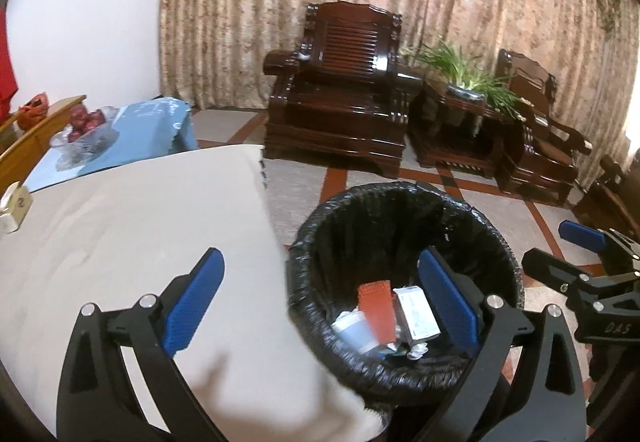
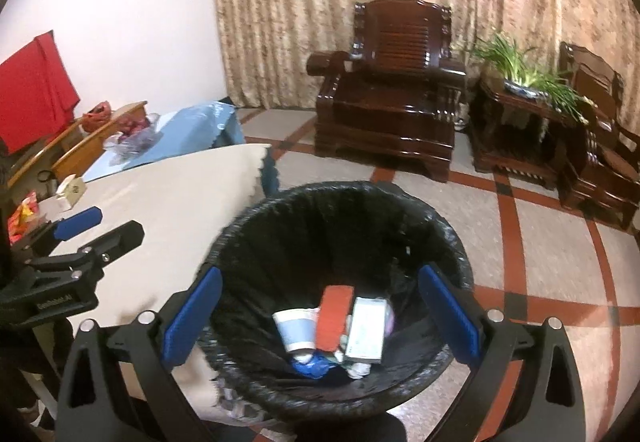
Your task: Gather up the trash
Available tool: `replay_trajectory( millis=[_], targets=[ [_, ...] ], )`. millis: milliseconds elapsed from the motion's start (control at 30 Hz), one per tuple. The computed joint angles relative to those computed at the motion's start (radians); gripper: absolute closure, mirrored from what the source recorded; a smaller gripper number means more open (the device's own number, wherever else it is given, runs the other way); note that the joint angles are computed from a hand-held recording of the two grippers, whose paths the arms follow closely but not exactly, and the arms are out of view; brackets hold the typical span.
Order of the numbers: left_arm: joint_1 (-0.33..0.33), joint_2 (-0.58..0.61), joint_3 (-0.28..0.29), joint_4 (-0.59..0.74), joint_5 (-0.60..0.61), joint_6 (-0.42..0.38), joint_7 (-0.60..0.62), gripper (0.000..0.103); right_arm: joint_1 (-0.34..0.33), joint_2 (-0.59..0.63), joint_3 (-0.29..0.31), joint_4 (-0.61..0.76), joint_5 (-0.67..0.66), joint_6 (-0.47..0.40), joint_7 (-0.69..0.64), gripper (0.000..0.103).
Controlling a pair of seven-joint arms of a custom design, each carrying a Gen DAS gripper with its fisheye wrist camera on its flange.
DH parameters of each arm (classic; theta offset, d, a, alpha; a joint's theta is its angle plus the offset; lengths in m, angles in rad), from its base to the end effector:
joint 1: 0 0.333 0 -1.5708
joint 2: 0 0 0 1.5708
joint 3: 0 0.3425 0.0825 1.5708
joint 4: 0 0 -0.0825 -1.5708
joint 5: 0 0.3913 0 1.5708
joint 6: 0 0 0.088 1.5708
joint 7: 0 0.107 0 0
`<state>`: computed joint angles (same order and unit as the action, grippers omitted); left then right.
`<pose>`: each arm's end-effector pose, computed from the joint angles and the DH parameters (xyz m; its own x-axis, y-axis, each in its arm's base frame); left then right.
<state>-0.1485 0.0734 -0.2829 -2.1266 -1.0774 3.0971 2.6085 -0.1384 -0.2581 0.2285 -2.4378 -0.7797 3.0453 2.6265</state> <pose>0.5630 -0.1749 0.4718 -0.4231 -0.9029 0.0754 -0.5719 0.2016 -0.7952 0.4804 0.1043 0.5019 -0.1432 -0.9829 -0.1161 -0.6101 0.1801 -0.7716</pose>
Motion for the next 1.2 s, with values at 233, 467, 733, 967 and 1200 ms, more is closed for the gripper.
replay_trajectory(
  millis=[233,467,733,967,1200],
  targets=[
    [-0.027,-0.106,0.061,-0.088,0.039,0.007,-0.062,0.008,0.053,-0.045,-0.004,0.002,0.082,-0.017,-0.065,0.006],
    [-0.096,-0.199,0.149,-0.151,0.065,0.026,-0.093,0.007,0.062,-0.083,0.025,0.012,0.133,-0.048,-0.105,0.006],
    [-0.152,-0.261,0.22,-0.198,0.163,0.057,-0.202,0.007,0.055,-0.111,0.066,0.023,0.124,-0.072,-0.109,0.006],
    [-0.141,-0.291,0.228,-0.237,0.323,0.078,-0.361,0.007,0.063,-0.122,0.078,0.028,0.12,-0.083,-0.097,0.006],
    [-0.19,-0.308,0.285,-0.259,0.414,0.097,-0.431,0.007,0.067,-0.124,0.079,0.033,0.117,-0.086,-0.088,0.006]
  ],
)
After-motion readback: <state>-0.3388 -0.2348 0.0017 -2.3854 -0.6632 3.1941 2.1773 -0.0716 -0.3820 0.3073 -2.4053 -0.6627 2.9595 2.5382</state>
